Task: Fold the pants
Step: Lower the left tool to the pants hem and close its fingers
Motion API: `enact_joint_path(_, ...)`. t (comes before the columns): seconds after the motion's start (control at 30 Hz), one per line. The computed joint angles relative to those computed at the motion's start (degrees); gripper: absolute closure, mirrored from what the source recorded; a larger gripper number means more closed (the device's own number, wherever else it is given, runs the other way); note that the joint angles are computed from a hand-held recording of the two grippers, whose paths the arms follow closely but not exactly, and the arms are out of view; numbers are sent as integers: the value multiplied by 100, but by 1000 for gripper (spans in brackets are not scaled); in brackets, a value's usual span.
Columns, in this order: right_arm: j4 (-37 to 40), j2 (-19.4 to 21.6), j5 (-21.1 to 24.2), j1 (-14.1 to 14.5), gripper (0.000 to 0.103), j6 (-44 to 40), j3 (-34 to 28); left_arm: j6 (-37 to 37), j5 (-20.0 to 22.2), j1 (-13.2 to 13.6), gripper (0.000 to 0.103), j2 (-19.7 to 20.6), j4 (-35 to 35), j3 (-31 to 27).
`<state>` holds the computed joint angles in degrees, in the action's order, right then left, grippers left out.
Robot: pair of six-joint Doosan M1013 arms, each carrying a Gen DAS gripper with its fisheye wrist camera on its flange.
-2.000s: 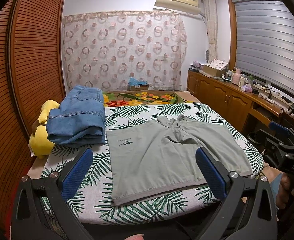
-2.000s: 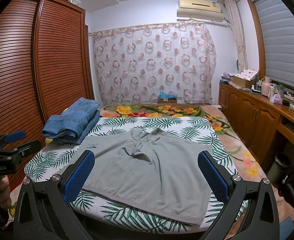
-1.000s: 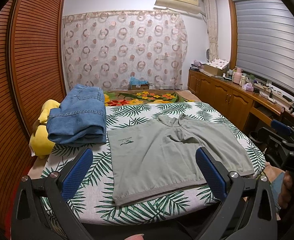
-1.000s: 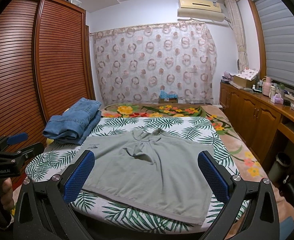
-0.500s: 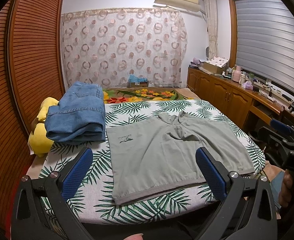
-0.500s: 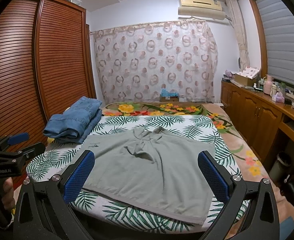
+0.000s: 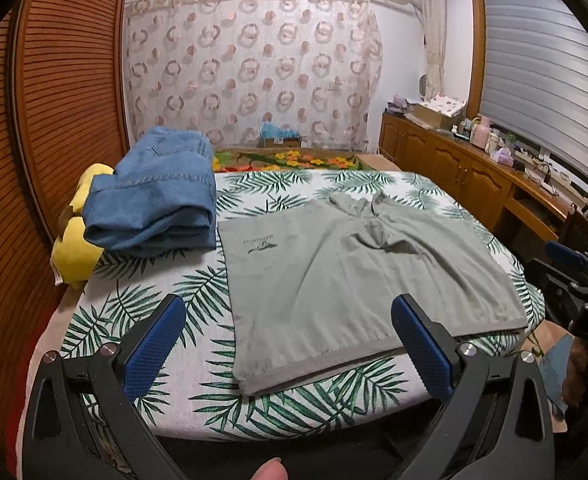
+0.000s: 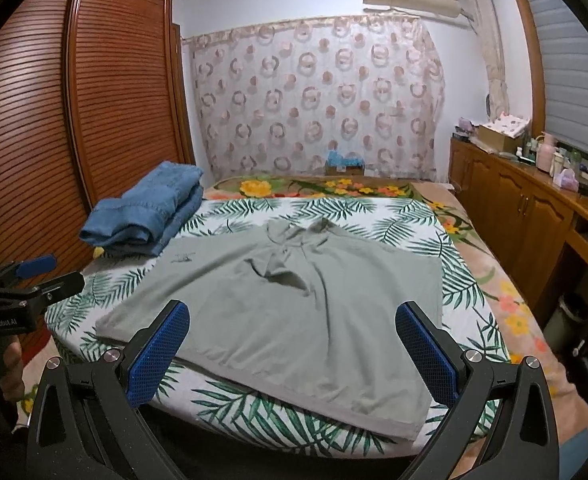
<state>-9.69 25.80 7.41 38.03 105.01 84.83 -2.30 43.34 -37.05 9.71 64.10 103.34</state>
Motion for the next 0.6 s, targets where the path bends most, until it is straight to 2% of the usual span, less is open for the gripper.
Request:
enact_joint_path(0.17,292,69,195,-21,0,-379,-131,157,-107,86,0,8,-152,25)
enact_joint_path(0.27,1044,108,381,-60,0,-1175,-220,199,-229,150,0,-22,-188,84)
enact_joint_path(0.37,1371,172,557,-102,0,-1553,-328,265,-315,215,0,-39,-283,136)
enact_joint_path(0.47,1359,237,764,-130,0,-1597,-437,359,-383,292,0,-31,-462,169)
enact_joint_path(0.6,792,361,1135,-103,0,-1117,-636,448,-470,368,0,-1,-622,213)
